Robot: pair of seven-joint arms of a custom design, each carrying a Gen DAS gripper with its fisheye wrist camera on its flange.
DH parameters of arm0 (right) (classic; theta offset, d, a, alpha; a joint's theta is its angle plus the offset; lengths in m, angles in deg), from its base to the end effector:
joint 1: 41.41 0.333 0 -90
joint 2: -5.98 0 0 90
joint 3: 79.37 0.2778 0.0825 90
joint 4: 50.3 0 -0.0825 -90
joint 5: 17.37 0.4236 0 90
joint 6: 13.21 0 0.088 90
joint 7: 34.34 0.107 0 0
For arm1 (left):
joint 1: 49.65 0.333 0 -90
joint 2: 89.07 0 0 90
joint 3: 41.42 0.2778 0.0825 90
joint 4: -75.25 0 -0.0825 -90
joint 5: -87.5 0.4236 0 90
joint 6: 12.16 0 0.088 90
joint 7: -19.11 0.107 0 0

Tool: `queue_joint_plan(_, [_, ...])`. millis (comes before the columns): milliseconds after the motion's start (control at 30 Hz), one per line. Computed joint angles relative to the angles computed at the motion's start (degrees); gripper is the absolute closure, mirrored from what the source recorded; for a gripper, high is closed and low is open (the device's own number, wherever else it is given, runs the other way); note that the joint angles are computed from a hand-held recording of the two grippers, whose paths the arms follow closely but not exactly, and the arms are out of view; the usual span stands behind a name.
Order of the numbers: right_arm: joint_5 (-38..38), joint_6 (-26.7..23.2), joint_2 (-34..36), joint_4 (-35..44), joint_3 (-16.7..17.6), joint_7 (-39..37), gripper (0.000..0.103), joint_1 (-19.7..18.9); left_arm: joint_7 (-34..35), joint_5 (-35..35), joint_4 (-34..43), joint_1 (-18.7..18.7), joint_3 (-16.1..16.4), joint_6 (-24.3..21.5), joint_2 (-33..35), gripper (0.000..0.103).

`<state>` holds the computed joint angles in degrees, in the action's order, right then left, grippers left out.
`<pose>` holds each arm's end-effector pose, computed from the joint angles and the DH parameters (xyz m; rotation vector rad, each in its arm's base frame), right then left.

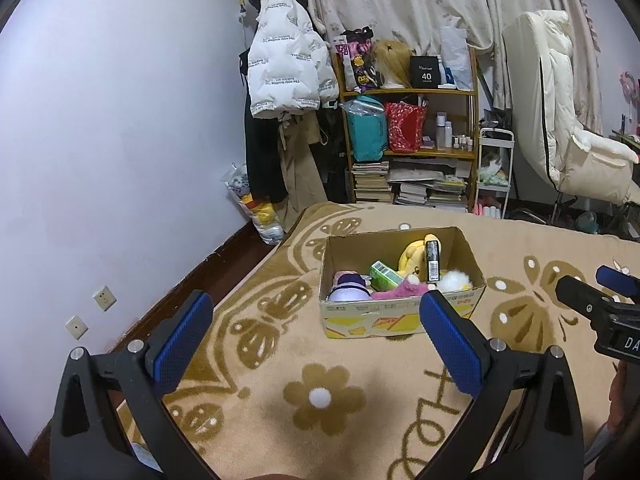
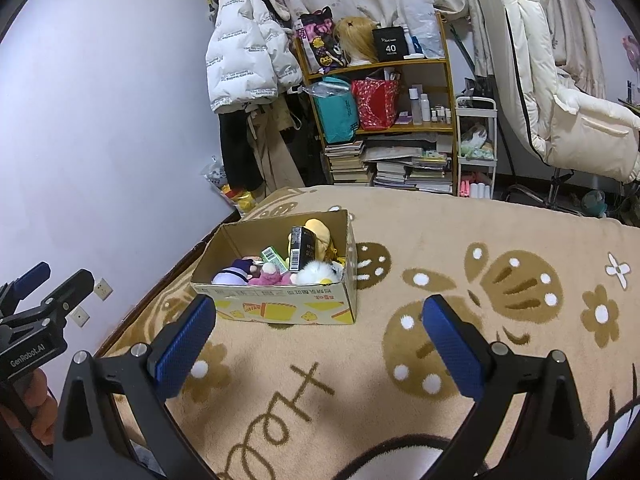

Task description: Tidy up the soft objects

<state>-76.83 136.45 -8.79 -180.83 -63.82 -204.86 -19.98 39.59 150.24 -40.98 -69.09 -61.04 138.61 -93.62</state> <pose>0.4303 0.3524 0.4568 -1.3537 1.8340 -0.6851 0.4622 -0.4079 0.4933 -1.3516 1.8089 -0.8806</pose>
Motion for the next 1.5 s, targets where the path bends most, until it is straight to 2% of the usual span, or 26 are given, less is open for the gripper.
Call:
queue_joint_plan(733, [0.1,-0.3,0.2,0.3,0.0,-0.4,0.0,0.2,3.0,-1.9,0.5,-0.4,0.2,-0.2,0.7,0.001])
queue_joint_plan(1500, [0.5,-0.3,0.1,0.3,-0.1,-0.7,0.0,0.1,3.1,-1.8,0.7,-0.7,0.6,-0.3,1.1,0.001])
